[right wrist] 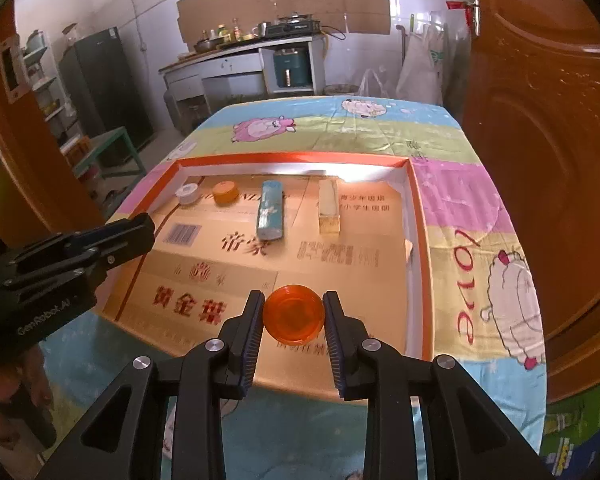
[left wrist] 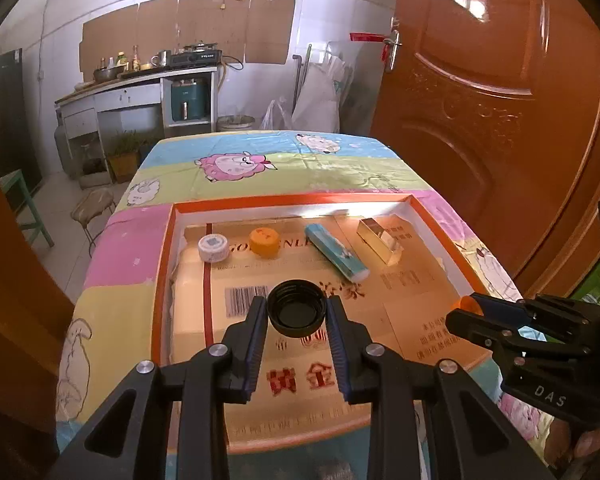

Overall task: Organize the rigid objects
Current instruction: 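Carry the black cap with the left tool while the right tool carries the orange cap into the tray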

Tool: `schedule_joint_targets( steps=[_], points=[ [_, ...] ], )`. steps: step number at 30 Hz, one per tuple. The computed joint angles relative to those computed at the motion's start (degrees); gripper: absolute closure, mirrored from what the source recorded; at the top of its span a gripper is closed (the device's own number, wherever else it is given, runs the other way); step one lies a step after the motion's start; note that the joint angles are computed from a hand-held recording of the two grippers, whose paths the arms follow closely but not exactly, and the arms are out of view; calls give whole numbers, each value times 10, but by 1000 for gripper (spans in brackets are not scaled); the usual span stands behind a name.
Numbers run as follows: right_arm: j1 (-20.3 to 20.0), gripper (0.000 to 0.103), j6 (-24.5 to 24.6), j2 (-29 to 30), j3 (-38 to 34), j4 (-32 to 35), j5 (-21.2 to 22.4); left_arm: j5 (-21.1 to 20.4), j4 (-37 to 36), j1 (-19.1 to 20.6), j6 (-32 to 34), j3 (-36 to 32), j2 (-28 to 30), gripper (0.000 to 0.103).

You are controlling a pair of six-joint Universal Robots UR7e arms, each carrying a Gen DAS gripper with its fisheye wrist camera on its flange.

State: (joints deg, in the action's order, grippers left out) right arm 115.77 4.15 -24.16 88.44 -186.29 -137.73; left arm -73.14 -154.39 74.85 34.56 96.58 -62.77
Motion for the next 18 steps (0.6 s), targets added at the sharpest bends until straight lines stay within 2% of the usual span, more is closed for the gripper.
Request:
schedule_joint_targets(
  steps=[18],
  points=[
    [-38,72,-24,24,-69,34,21,41,22,2,-3,-87,77,73]
  ],
)
